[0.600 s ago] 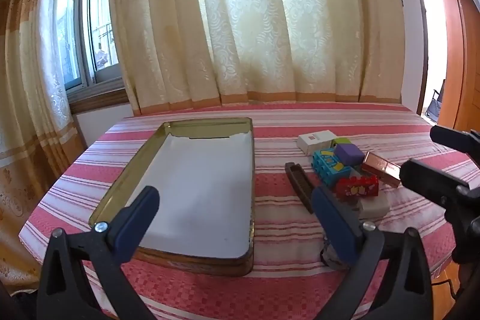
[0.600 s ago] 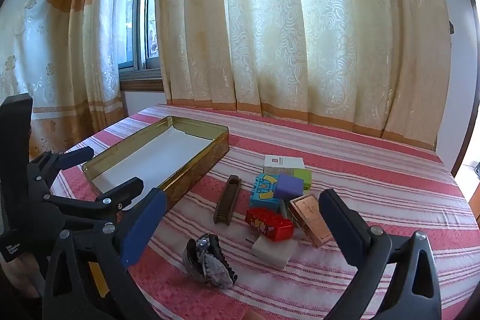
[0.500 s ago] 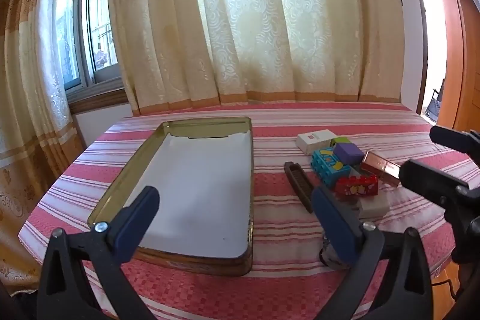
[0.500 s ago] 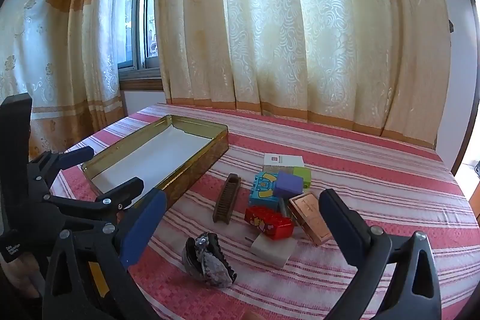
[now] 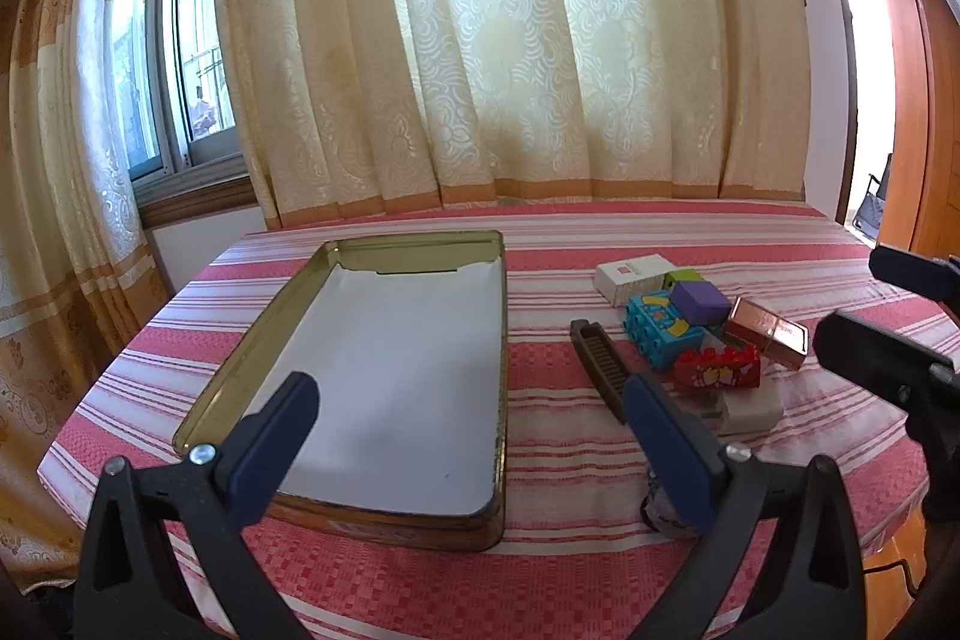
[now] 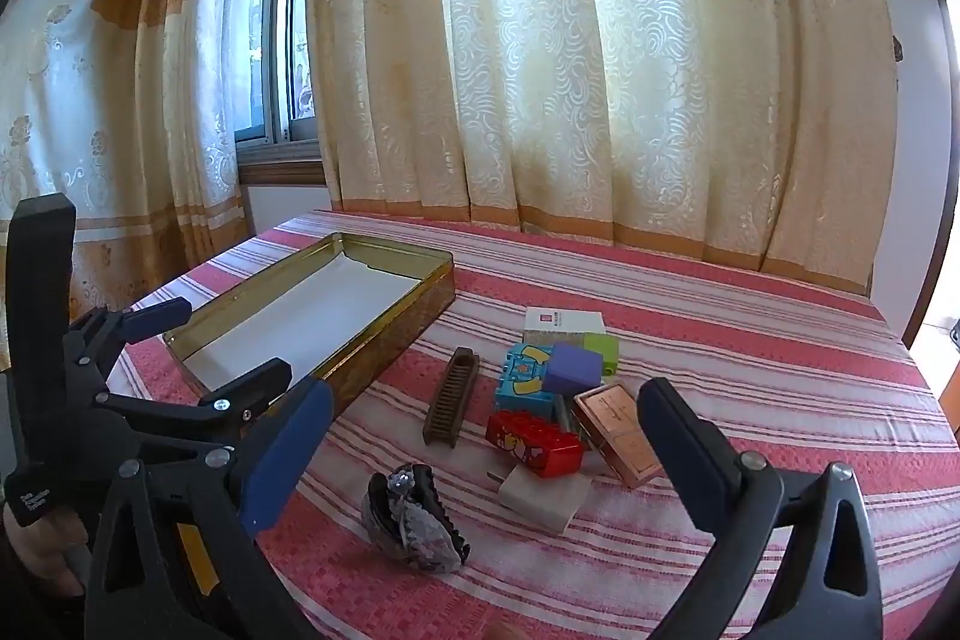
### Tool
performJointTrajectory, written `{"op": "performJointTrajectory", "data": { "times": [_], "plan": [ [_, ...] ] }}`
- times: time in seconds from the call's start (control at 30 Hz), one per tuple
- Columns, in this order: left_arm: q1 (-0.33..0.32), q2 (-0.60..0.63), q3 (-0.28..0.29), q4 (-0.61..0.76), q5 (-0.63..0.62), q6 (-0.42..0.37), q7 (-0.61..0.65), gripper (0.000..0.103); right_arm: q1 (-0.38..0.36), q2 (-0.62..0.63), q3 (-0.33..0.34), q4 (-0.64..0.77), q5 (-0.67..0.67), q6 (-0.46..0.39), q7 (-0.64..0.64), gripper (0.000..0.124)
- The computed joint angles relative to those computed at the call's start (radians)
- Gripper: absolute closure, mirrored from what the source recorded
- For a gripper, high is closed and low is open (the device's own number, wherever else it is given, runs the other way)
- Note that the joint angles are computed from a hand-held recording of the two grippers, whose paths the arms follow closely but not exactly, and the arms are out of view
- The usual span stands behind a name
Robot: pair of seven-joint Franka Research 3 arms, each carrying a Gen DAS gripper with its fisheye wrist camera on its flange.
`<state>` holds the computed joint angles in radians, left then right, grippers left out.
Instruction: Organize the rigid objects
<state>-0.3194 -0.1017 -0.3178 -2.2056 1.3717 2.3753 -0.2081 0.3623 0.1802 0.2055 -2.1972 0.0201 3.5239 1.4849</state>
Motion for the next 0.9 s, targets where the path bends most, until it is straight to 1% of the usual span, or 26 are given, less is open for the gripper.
{"op": "performJointTrajectory", "data": {
  "times": [0.07, 0.13, 0.3, 0.9],
  "plan": [
    [0.0, -0.004, 0.001, -0.003, -0.003, 0.003, 0.0, 0.0, -0.01, 0.0, 0.006, 0.0, -0.015, -0.001, 0.012, 0.021],
    [0.001, -0.011, 0.0, -0.008, -0.006, 0.005, 0.004, 0.0, 0.002, -0.001, -0.001, 0.0, 0.0, -0.001, 0.001, 0.021],
    [0.004, -0.015, -0.002, -0.009, -0.009, 0.006, 0.008, 0.0, -0.013, -0.001, 0.007, -0.004, -0.023, 0.004, 0.02, 0.021],
    [0.003, -0.008, -0.006, 0.0, -0.007, -0.003, 0.022, 0.0, -0.023, -0.013, 0.007, -0.008, -0.058, 0.004, 0.06, 0.021]
  ]
}}
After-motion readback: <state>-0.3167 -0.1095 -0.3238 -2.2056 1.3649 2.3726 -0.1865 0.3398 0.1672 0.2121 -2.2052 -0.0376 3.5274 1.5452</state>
